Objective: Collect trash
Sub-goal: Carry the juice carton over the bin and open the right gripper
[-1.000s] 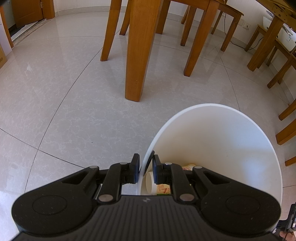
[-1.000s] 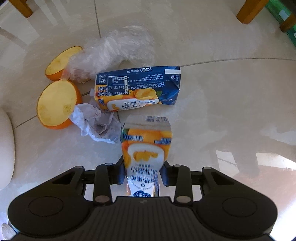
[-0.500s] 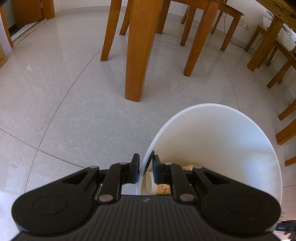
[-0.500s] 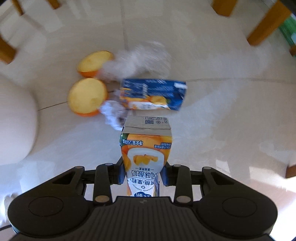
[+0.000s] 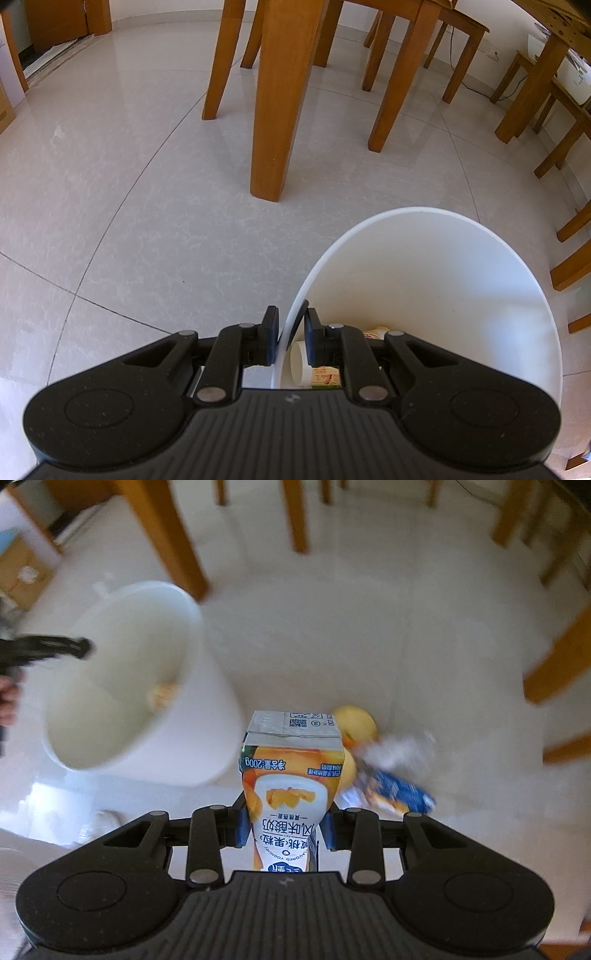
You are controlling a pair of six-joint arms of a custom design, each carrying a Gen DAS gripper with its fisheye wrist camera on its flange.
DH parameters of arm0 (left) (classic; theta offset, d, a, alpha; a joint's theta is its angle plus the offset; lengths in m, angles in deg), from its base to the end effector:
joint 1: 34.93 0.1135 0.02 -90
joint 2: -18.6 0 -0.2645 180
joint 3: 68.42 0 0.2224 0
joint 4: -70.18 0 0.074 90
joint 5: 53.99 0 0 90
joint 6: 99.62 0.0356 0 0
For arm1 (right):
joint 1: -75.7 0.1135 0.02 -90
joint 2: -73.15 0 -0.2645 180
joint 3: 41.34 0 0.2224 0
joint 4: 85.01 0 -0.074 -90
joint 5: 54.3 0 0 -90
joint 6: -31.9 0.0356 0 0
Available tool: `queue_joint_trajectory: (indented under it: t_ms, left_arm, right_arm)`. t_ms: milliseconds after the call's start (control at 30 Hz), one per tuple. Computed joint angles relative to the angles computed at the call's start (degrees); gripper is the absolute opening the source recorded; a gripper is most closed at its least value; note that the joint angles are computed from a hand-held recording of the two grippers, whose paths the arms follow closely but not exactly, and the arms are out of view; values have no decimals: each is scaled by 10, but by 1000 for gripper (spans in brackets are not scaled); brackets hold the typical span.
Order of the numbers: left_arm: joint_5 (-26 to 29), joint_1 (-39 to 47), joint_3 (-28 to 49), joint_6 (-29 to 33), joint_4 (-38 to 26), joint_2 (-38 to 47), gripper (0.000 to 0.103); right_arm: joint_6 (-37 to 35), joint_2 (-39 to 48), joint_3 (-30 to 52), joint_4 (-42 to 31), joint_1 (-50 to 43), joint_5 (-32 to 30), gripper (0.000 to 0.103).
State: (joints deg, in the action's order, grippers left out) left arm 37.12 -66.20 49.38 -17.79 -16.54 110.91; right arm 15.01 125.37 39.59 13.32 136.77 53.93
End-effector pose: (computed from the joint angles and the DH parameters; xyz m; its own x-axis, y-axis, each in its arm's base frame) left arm 0.2425 -0.1481 0.3774 -0.8165 0.3296 -0.4740 0.4151 0.9058 -0.0852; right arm 0.0668 0.0979 0.3433 -0.8204 0.3945 -0.4139 0.1544 0.8499 0.5038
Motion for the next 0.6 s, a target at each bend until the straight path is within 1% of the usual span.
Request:
queue_joint_trajectory:
  t_ms: [33,67,100,167,333,467,500,533,600]
  left_arm:
    - [0,-1,-1,0,0,-1,12]
    - [-1,-1,-1,2,0,-1,12]
    - [-1,-1,-1,3,0,-2,12]
    - [0,-1,-3,2,0,-3,12]
    - [-1,-2,-2,2,-2,-4,12]
    - [-1,-3,-3,0,-3,-6,12]
    - [-1,-3,-4,1,-3,-6,12]
    - [0,-2,-5,2,-2,-8,12]
    - [3,0,-5,2,-3,-8,12]
  right_arm:
    - [-16,14,30,-8,-14,-5,41]
    - [-11,32,64,-16,-21,4,41]
    - [-28,45,94,-17,-32,6,41]
    - [-68,70,145,-9,-58,0,41]
    - [-139,151,255,13,-106,-20,41]
    - [-185,214,323,27,-142,-57,41]
    - [-195,227,333,34,-147,-63,41]
    - [-194,236,343,31,-137,-57,42]
    - [-193,253,353,37,-134,-60,47]
